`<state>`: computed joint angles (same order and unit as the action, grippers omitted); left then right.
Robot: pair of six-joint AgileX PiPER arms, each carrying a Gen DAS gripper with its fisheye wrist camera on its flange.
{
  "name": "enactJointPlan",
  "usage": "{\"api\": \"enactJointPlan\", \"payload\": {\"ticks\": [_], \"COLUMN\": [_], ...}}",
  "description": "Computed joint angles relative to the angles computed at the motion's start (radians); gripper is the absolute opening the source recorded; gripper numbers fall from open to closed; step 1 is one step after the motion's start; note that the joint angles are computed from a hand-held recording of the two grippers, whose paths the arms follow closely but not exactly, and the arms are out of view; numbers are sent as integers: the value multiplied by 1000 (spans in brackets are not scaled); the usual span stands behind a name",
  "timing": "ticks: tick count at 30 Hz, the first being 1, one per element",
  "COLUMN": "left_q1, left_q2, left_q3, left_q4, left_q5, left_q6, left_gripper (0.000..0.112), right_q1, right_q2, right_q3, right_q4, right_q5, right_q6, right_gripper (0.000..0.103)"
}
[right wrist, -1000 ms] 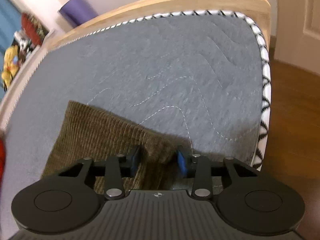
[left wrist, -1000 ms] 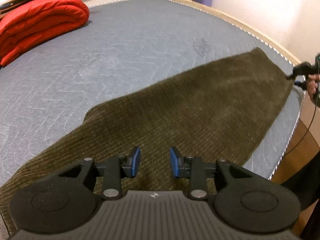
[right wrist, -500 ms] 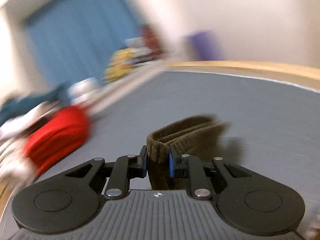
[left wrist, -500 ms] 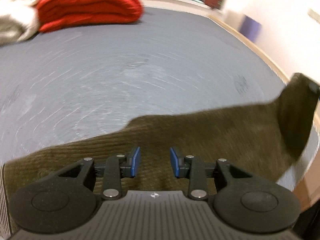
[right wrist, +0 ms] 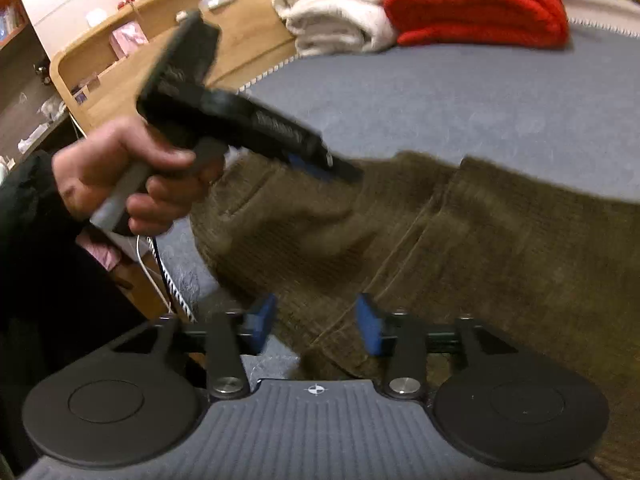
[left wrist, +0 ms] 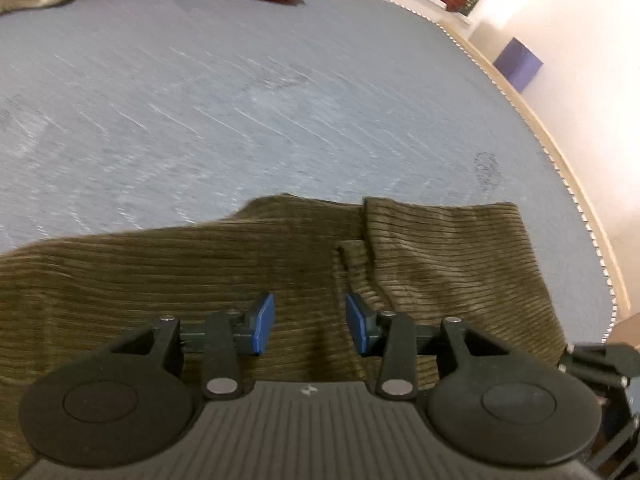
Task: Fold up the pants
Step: 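Grasp the folded leg edge with the left gripper while the right gripper holds the leg end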
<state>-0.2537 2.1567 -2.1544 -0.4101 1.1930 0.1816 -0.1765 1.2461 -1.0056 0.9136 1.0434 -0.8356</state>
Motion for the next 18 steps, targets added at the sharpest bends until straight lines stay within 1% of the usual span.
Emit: {"api": "enactJointPlan", "payload": {"ticks": [2,5,6,8,10,13,16,18], "left_q1": [-2,-10,-15,-20,-34,-55,-76,-96], "left_q2": [33,84,93,121,139,189,269,280], "left_q3": [-35,-86,-90,-116,-137,-198,-319,-320], "left_q4": [-39,-97,-120,-165,-173,-166,-142,-115], "left_q5": [17,24,18,2,-24,-44,-1,-15], "left_q6": [-13,-45,-48,-48,-54,-74,-98,-88], "left_gripper": [44,44,43,43,42,42,42,42], "right_q1": [-36,-32,-32,13,24,150,289,350], "right_q2": [-8,-22,-29,-32,-42,-55,-70,-81], "right_q3": [-9,6,25,50,76,112,149,160], "right_q4": [4,-56,-76,-119,-146,-229,-363,-442], "right_q5": [-4,-87,-101,-132,-124,-173,-256,-295], "right_q6": [12,49,44,67,24,15,73,131], "right_gripper": [58,59,59,59,59,59,59,58]}}
